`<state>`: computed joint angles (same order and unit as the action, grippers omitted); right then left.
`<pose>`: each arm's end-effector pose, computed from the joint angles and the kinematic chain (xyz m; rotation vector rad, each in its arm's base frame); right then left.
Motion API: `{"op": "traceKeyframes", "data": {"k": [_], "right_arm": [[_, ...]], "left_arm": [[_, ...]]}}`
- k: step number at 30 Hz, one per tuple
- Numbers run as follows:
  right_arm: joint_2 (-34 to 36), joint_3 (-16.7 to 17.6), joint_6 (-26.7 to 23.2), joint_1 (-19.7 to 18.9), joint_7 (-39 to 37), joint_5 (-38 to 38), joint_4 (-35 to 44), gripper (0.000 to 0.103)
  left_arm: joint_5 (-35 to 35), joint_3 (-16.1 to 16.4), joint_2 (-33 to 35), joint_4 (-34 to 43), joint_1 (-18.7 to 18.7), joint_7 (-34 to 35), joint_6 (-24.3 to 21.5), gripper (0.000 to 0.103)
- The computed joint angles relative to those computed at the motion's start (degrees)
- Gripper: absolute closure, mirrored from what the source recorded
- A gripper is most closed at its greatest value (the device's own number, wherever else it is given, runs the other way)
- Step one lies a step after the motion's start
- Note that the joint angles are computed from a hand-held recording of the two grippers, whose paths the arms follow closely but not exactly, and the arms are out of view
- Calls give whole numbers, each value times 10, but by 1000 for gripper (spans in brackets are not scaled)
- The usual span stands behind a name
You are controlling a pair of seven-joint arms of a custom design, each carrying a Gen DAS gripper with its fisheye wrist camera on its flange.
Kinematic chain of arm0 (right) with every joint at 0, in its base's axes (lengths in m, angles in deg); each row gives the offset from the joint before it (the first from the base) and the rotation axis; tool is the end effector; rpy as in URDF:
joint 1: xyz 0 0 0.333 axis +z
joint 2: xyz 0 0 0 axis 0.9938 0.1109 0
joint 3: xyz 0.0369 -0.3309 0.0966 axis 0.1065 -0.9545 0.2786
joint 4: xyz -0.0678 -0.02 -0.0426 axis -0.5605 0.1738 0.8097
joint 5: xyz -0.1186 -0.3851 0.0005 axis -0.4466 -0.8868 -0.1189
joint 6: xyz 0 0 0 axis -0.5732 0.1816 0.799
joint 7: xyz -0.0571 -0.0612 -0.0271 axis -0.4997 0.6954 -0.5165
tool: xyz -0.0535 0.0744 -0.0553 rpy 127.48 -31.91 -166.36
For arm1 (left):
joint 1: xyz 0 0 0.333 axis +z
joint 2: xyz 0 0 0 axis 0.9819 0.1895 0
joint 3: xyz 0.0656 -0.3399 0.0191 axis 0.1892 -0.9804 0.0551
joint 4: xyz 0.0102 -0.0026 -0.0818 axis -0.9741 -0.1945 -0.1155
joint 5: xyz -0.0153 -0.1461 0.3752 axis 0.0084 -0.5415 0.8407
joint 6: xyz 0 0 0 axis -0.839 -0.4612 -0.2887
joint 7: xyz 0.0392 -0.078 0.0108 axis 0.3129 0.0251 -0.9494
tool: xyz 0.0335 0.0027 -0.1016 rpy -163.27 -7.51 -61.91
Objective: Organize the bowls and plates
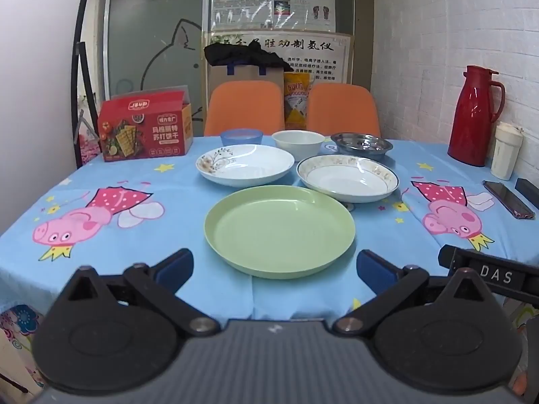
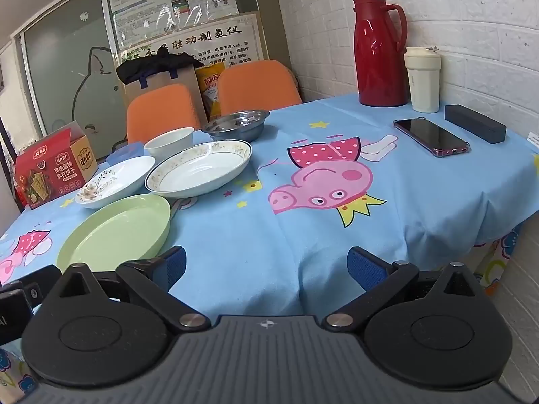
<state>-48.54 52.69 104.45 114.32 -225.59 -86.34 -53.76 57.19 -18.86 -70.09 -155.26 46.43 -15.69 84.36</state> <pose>0.6000 0.3889 0.4400 -1.5913 1.4241 -0.6013 0.5222 -0.4339 0.4650 -1.7586 1.1898 -0.7343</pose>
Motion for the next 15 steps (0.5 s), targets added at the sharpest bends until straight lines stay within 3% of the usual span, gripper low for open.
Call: {"op": "traceKeyframes", "data": {"k": [15], "right_arm": [[0, -2, 1, 4, -11, 4, 0, 0]], "left_arm": [[15, 3, -5, -8, 4, -17, 30, 0]]}}
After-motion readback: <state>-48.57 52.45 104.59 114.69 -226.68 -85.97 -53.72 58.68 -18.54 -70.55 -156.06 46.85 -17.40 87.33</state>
